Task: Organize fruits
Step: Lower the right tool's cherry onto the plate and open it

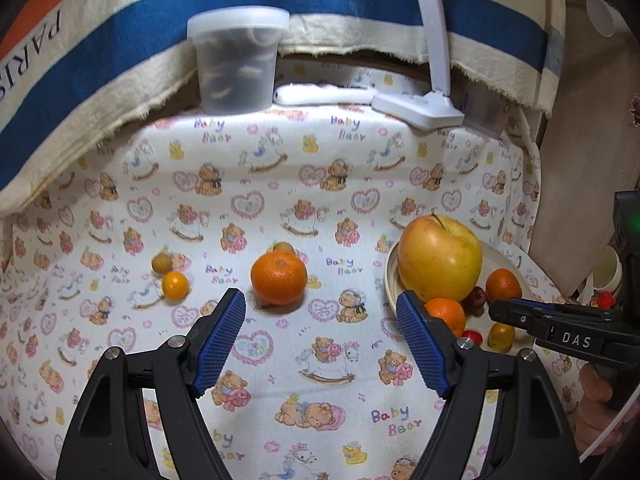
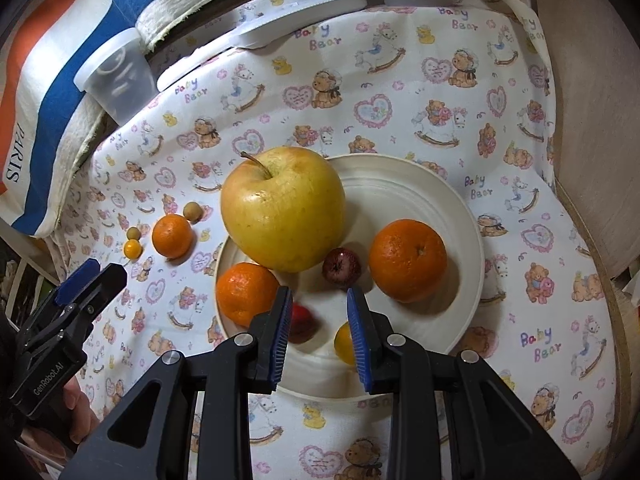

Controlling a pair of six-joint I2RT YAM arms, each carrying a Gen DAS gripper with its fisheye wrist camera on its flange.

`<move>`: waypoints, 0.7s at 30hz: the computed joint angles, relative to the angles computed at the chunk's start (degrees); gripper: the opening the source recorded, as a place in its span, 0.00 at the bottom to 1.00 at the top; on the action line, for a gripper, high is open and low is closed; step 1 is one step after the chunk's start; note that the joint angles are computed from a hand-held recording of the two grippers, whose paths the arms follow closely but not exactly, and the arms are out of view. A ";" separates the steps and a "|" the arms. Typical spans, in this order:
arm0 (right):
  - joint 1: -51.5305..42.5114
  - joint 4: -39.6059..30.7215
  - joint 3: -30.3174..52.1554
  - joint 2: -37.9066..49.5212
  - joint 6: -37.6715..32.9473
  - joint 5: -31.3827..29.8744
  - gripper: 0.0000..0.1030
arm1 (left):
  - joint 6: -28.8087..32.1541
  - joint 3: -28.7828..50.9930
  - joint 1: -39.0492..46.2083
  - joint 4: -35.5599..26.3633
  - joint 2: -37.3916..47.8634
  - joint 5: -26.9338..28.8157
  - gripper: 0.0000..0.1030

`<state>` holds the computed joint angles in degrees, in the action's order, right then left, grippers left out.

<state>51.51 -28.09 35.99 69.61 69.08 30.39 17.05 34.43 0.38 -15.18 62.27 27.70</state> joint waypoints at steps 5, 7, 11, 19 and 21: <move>2.05 -2.65 1.59 0.68 1.47 3.42 0.30 | 0.84 0.42 2.42 -1.00 -3.35 2.48 0.74; 2.79 -3.07 1.91 0.62 1.81 4.47 0.30 | 1.19 0.73 3.74 -1.46 -4.65 3.79 0.74; 2.97 -2.33 2.08 1.08 0.21 5.21 0.43 | 2.19 2.33 5.94 -2.79 -6.31 6.01 0.75; 3.37 -2.66 2.21 1.52 1.58 7.83 0.46 | 7.50 4.32 11.69 -0.90 -7.56 9.32 0.98; 4.58 -3.41 2.74 1.71 2.10 9.69 0.46 | 8.44 3.21 14.96 2.22 -7.01 12.48 1.00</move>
